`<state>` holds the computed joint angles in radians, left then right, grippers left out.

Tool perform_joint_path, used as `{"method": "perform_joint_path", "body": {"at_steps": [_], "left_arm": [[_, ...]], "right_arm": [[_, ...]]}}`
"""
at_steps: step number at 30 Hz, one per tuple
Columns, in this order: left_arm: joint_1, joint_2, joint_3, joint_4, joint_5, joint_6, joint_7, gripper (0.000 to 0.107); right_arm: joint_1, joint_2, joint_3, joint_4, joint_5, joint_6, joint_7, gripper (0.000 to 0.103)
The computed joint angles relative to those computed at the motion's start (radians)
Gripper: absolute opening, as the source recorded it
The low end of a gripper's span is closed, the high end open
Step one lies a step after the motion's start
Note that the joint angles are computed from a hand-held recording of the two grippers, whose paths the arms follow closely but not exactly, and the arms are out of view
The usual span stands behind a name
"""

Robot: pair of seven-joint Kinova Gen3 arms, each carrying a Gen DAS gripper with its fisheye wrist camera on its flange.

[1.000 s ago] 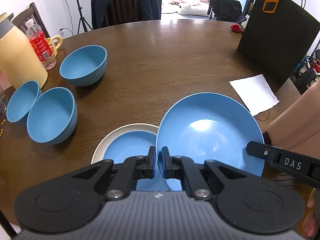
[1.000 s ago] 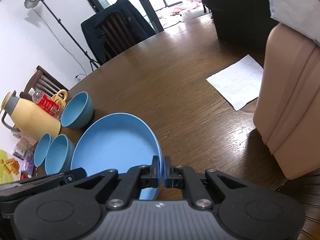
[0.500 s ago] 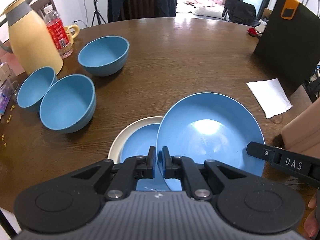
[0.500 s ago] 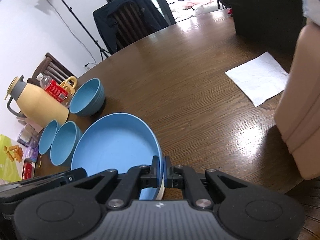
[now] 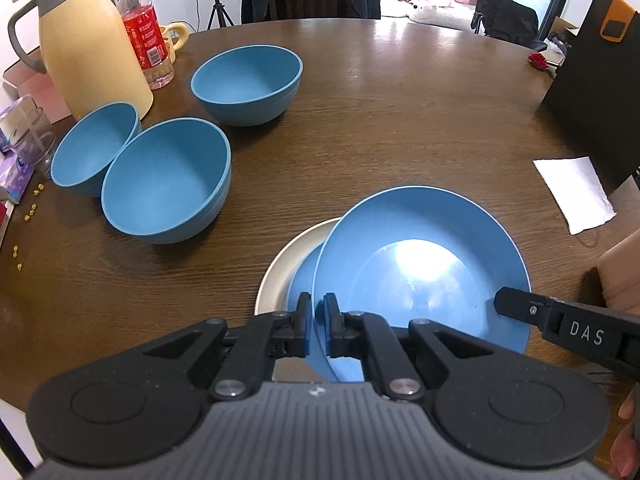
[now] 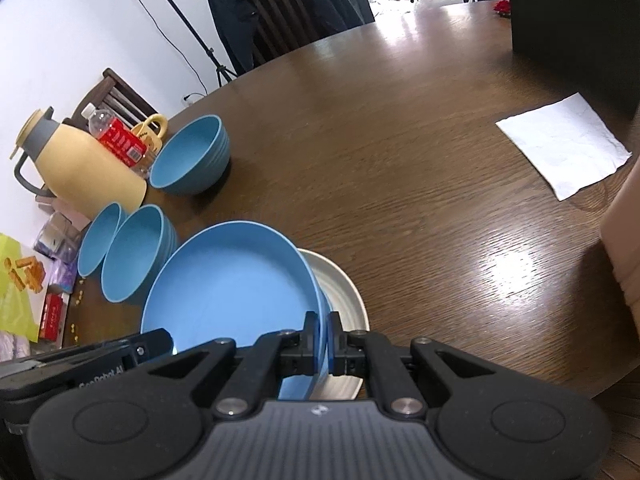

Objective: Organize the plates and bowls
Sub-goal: 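Lower the small blue plate onto the blue and cream plate stack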

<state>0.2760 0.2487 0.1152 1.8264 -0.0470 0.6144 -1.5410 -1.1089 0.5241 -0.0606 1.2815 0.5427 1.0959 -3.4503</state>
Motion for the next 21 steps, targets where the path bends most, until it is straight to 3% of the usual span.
{"method": "perform_joint_path", "body": {"at_steps": [21], "left_arm": [[0.023,0.089,-0.03,-0.003,-0.061,-0.046,0.019,0.007]], "right_arm": [[0.026,0.094,0.018,-0.063,-0.081,-0.019,0.111,0.004]]}}
